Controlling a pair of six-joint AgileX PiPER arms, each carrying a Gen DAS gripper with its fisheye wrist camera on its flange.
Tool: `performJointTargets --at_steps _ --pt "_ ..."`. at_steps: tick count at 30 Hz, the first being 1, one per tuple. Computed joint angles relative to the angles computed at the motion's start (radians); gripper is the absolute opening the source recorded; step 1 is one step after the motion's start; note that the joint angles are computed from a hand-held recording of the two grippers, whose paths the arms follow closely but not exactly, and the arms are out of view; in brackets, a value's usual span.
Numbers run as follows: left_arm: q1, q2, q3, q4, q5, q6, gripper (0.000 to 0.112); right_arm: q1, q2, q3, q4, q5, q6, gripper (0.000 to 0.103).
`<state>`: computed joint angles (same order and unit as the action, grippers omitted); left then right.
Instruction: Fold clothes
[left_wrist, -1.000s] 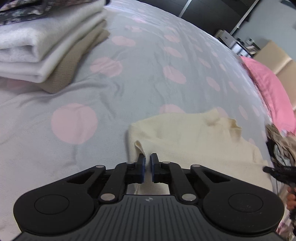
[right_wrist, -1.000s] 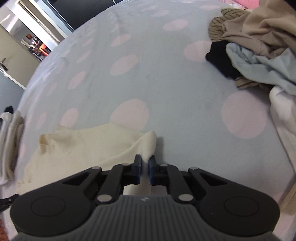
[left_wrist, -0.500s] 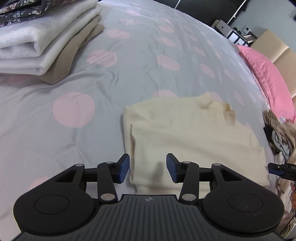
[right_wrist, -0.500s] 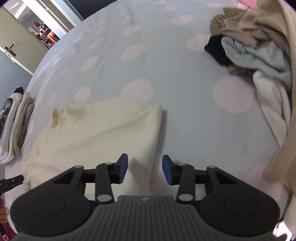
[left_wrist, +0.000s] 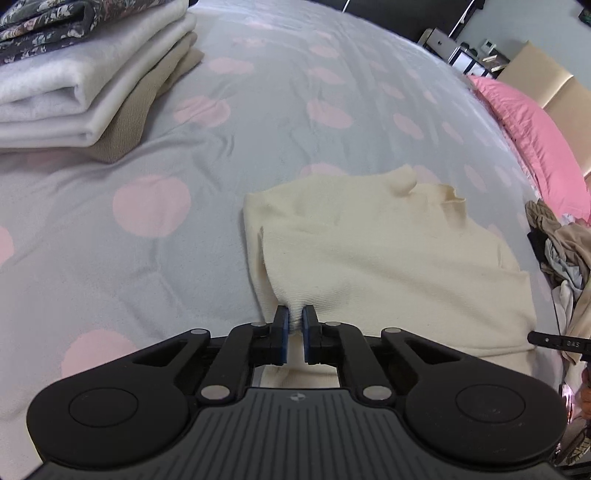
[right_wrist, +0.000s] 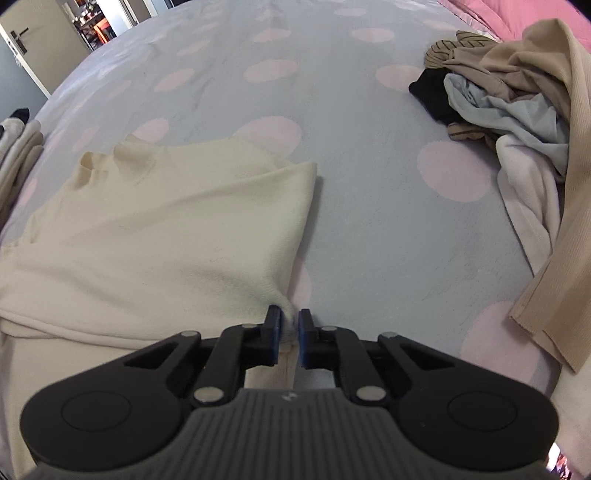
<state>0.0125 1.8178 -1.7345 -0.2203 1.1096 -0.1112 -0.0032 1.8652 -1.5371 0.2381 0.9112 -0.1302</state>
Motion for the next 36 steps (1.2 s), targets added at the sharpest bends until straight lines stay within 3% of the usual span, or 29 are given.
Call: performJointTargets --at_steps 6,9,16,20,31,36 --pt "-0.012 0.014 0.038 0.034 -0.017 -0.013 0.007 -0.022 0.013 -0.016 0.022 0.023 -0.007 0.013" --pt "-0.032 -0.009 0.035 0.07 0.0 -0.018 0.014 -0.019 -0.029 0.025 0.004 -0.006 -0.008 0.037" --pt "-0.061 -0.146 0.166 0.056 0.014 -0.001 0.03 -0.04 -0.161 0.159 0.063 0.027 -0.076 0.038" --pt "-0.086 -0.245 0.277 0.082 0.011 -0.025 0.042 -0.034 -0.268 0.287 0.055 0.037 -0.097 0.044" --pt "-0.125 -0.51 0.617 0.078 0.044 -0.082 0.042 -0.051 -0.557 0.624 0.019 0.061 -0.151 0.052" --pt "-0.186 -0.592 0.696 0.116 0.051 -0.136 0.042 -0.01 -0.656 0.712 -0.015 0.066 -0.14 0.052"
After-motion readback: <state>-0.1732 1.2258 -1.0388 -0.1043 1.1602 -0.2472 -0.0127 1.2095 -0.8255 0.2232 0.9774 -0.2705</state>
